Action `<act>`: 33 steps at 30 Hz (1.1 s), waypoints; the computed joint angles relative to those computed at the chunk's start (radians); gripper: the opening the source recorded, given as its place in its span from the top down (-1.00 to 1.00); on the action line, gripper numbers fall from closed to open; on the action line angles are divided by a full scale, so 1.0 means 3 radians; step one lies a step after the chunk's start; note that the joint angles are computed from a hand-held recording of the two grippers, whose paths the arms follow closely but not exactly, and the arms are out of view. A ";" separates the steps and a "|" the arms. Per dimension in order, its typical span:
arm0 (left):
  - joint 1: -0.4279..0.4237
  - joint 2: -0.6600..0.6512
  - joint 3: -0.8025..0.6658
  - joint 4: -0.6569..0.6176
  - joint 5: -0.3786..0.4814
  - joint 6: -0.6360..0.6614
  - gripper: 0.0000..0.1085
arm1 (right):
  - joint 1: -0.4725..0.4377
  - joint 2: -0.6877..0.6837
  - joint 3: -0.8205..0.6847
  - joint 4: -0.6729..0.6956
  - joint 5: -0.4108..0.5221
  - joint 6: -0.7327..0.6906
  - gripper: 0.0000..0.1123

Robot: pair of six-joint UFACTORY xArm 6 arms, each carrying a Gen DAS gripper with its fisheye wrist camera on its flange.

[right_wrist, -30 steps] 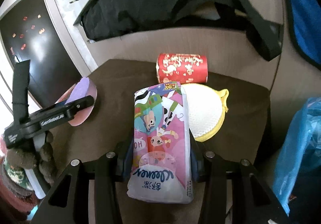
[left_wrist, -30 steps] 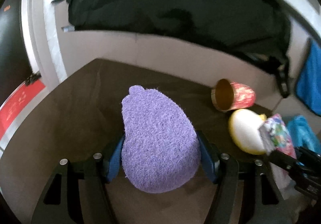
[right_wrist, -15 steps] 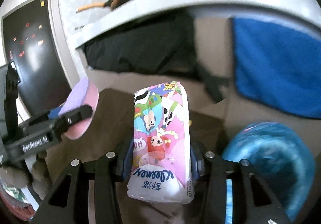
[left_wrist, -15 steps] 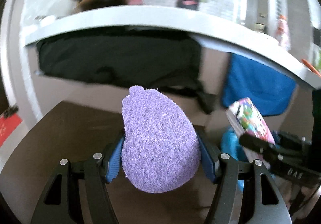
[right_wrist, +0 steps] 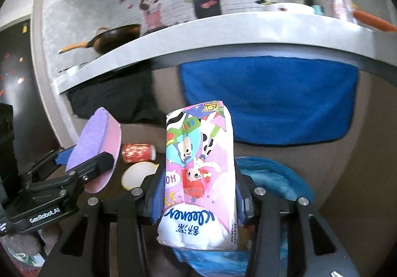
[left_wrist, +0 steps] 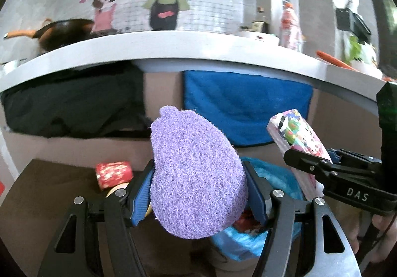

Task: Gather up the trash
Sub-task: 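Carry the sponge and tissue pack over the blue-lined bin and open both tools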

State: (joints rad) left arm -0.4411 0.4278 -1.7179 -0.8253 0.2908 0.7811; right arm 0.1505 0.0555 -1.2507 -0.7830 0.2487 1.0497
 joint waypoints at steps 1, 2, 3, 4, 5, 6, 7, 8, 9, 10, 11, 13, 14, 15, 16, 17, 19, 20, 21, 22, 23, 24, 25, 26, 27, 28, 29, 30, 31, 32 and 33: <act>-0.0024 0.0013 -0.0015 -0.0018 0.0002 0.0026 -0.23 | -0.0023 -0.0029 0.0035 -0.0024 -0.0002 0.0037 0.24; -0.0050 0.0030 -0.0033 -0.0017 0.0014 0.0039 -0.23 | -0.0055 -0.0063 0.0086 -0.0050 -0.0010 0.0074 0.24; -0.0073 0.0043 -0.0039 -0.0020 0.0021 0.0050 -0.23 | -0.0096 -0.0097 0.0143 -0.0078 -0.0028 0.0117 0.24; -0.0093 0.0067 -0.0060 -0.0009 0.0032 0.0044 -0.23 | -0.0127 -0.0119 0.0184 -0.0107 -0.0047 0.0163 0.24; -0.0109 0.0091 -0.0080 0.0004 0.0046 0.0034 -0.23 | -0.0157 -0.0139 0.0222 -0.0129 -0.0066 0.0204 0.24; -0.0137 0.0140 -0.0129 0.0055 0.0066 -0.0020 -0.23 | -0.0182 -0.0155 0.0255 -0.0145 -0.0084 0.0235 0.24; -0.0149 0.0168 -0.0153 0.0076 0.0085 -0.0040 -0.23 | -0.0213 -0.0171 0.0295 -0.0153 -0.0106 0.0259 0.24; -0.0163 0.0199 -0.0179 0.0081 0.0097 -0.0049 -0.23 | -0.0244 -0.0202 0.0352 -0.0189 -0.0132 0.0305 0.24; -0.0178 0.0237 -0.0209 0.0073 0.0119 -0.0045 -0.23 | -0.0262 -0.0204 0.0364 -0.0186 -0.0142 0.0310 0.24; -0.0187 0.0268 -0.0231 0.0083 0.0134 -0.0058 -0.23 | -0.0290 -0.0207 0.0391 -0.0191 -0.0161 0.0327 0.24; -0.0197 0.0309 -0.0268 0.0114 0.0155 -0.0096 -0.23 | -0.0307 -0.0218 0.0422 -0.0193 -0.0177 0.0333 0.24; -0.0207 0.0413 -0.0369 0.0184 0.0231 -0.0196 -0.23 | -0.0348 -0.0219 0.0472 -0.0193 -0.0213 0.0352 0.24; -0.0209 0.0447 -0.0397 0.0196 0.0262 -0.0216 -0.23 | -0.0357 -0.0216 0.0486 -0.0192 -0.0223 0.0359 0.24; -0.0215 0.0496 -0.0440 0.0223 0.0289 -0.0250 -0.23 | -0.0374 -0.0212 0.0507 -0.0194 -0.0240 0.0372 0.24; -0.0222 0.0530 -0.0467 0.0248 0.0289 -0.0273 -0.23 | -0.0390 -0.0208 0.0528 -0.0197 -0.0256 0.0385 0.24; -0.0226 0.0564 -0.0495 0.0255 0.0292 -0.0280 -0.23 | -0.0405 -0.0192 0.0546 -0.0169 -0.0271 0.0367 0.24; -0.0233 0.0653 -0.0581 0.0291 0.0320 -0.0324 -0.23 | -0.0416 -0.0160 0.0551 -0.0152 -0.0266 0.0360 0.24; -0.0229 0.0705 -0.0640 0.0330 0.0359 -0.0366 -0.23 | -0.0416 -0.0132 0.0552 -0.0156 -0.0250 0.0354 0.24; -0.0219 0.0753 -0.0698 0.0368 0.0403 -0.0401 -0.23 | -0.0418 -0.0113 0.0553 -0.0159 -0.0242 0.0347 0.24; -0.0217 0.0795 -0.0743 0.0412 0.0427 -0.0447 -0.23 | -0.0423 -0.0088 0.0554 -0.0165 -0.0242 0.0348 0.24; -0.0213 0.0840 -0.0793 0.0453 0.0454 -0.0486 -0.23 | -0.0425 -0.0068 0.0561 -0.0166 -0.0252 0.0354 0.24; -0.0205 0.0904 -0.0871 0.0498 0.0501 -0.0533 -0.23 | -0.0428 -0.0051 0.0564 -0.0138 -0.0264 0.0341 0.24; -0.0198 0.0949 -0.0928 0.0525 0.0543 -0.0566 -0.23 | -0.0433 -0.0031 0.0569 -0.0100 -0.0282 0.0316 0.23; -0.0190 0.0993 -0.0983 0.0550 0.0590 -0.0599 -0.23 | -0.0442 0.0003 0.0569 -0.0040 -0.0303 0.0270 0.23; -0.0181 0.1060 -0.1072 0.0596 0.0651 -0.0658 -0.23 | -0.0438 0.0027 0.0552 -0.0001 -0.0296 0.0240 0.24; -0.0176 0.1105 -0.1125 0.0624 0.0685 -0.0690 -0.23 | -0.0440 0.0062 0.0533 0.0044 -0.0300 0.0203 0.23; -0.0173 0.1148 -0.1171 0.0653 0.0714 -0.0718 -0.23 | -0.0438 0.0081 0.0525 0.0076 -0.0303 0.0177 0.23; -0.0168 0.1192 -0.1223 0.0679 0.0746 -0.0749 -0.23 | -0.0438 0.0115 0.0510 0.0137 -0.0309 0.0127 0.23; -0.0163 0.1236 -0.1278 0.0701 0.0785 -0.0777 -0.23 | -0.0440 0.0142 0.0499 0.0183 -0.0315 0.0086 0.23; -0.0160 0.1275 -0.1331 0.0726 0.0824 -0.0810 -0.23 | -0.0445 0.0181 0.0483 0.0255 -0.0322 0.0028 0.23; -0.0156 0.1322 -0.1393 0.0754 0.0867 -0.0845 -0.23 | -0.0450 0.0202 0.0481 0.0294 -0.0332 -0.0001 0.23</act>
